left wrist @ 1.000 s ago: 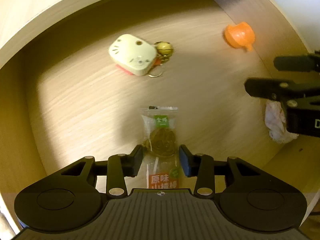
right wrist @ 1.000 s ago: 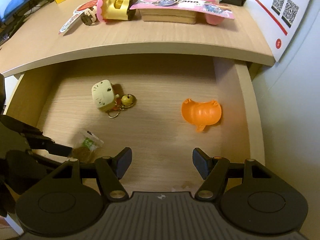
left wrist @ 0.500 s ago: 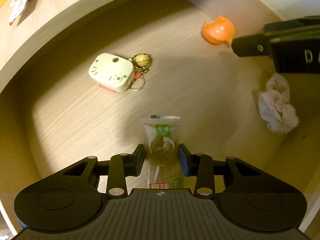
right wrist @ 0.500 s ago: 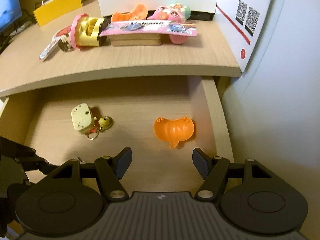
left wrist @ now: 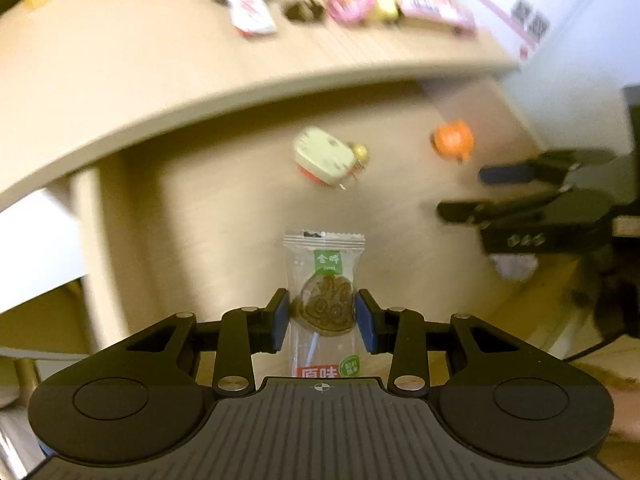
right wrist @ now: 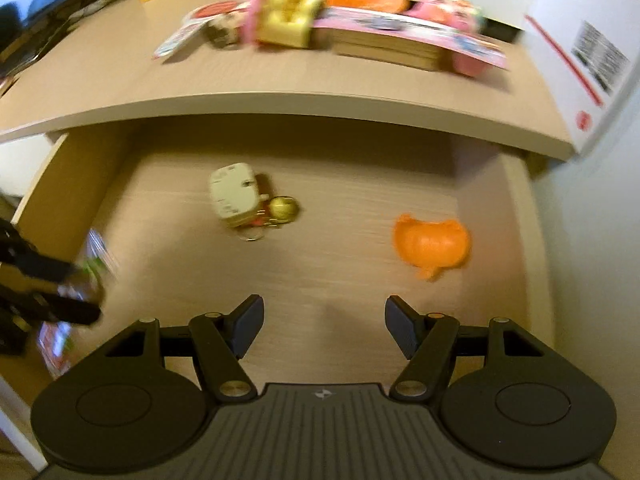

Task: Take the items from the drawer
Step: 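Grasp the crumpled white tissue with the right tool while the left tool lifts the cookie packet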

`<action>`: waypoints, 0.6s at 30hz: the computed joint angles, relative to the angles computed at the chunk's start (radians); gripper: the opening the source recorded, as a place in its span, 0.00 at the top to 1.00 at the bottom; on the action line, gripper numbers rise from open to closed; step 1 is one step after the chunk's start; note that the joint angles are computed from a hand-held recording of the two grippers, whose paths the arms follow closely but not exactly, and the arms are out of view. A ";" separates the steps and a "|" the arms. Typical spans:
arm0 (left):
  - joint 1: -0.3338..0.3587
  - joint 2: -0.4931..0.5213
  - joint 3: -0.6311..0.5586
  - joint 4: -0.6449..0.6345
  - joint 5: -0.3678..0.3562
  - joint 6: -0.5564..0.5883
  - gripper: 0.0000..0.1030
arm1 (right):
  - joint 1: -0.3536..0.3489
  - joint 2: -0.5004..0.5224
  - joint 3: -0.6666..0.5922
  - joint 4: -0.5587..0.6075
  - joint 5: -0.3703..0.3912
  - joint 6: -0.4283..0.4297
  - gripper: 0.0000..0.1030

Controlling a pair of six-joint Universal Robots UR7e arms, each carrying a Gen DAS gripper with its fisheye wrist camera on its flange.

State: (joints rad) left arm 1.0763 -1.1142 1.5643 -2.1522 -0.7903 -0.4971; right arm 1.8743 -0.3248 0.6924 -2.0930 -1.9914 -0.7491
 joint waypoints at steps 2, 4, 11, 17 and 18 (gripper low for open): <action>-0.012 -0.048 0.060 -0.061 0.029 0.008 0.61 | 0.011 0.006 0.016 -0.025 0.012 -0.017 0.34; -0.020 -0.084 0.111 -0.101 0.065 -0.009 0.61 | 0.025 0.021 0.020 -0.034 0.012 -0.001 0.34; -0.029 -0.156 0.183 -0.140 0.109 -0.094 0.61 | 0.087 0.039 0.039 0.116 -0.010 0.147 0.34; -0.012 -0.153 0.200 -0.268 0.065 -0.041 0.61 | 0.097 0.025 0.055 0.059 -0.185 -0.018 0.34; -0.010 -0.149 0.199 -0.291 0.049 -0.017 0.61 | 0.092 0.029 0.034 0.048 -0.224 -0.038 0.34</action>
